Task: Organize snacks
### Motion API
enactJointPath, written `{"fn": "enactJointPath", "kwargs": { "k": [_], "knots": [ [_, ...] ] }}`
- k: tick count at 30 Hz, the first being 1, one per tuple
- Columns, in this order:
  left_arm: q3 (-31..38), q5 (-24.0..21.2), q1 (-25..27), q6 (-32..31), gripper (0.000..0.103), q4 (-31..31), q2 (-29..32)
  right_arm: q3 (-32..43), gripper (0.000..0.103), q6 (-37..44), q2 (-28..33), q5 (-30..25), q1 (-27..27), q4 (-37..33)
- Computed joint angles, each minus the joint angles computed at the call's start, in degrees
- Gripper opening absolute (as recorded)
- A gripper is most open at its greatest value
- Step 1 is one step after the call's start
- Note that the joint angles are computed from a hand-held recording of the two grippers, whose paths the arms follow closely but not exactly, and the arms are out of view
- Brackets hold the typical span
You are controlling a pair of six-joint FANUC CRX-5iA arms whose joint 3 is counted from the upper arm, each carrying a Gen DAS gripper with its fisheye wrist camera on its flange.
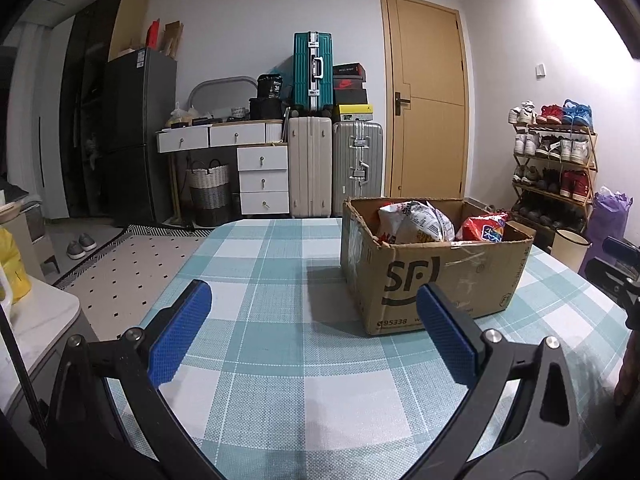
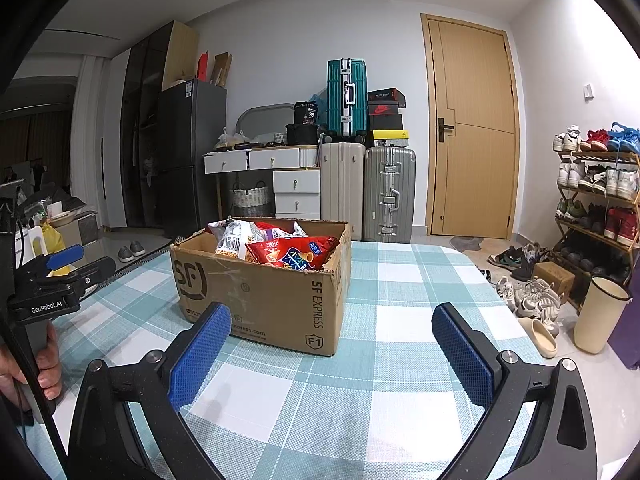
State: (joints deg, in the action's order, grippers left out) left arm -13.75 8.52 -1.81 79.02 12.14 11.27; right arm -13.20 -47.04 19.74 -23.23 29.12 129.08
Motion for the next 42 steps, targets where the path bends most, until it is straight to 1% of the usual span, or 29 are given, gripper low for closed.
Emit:
{"fn": "enactJointPath", "kwargs": {
  "k": [10,14,42],
  "knots": [
    [-0.02,0.03,0.01,0.05,0.102,-0.04,-0.01,0.11,0.102,0.03,0.07,0.0,-0.04,0.01],
    [-1.25,1.37,-0.43,-3.51,0.102,3.81,-0.08,0.02,0.102,0.03,-0.01,-0.03,-0.02,-0.02],
    [-1.19,1.2,-0.26,-2.61,0.102,2.85,-0.21,0.01,0.102,-0.16,0.02,-0.06,-0.05,0.17]
  ]
}}
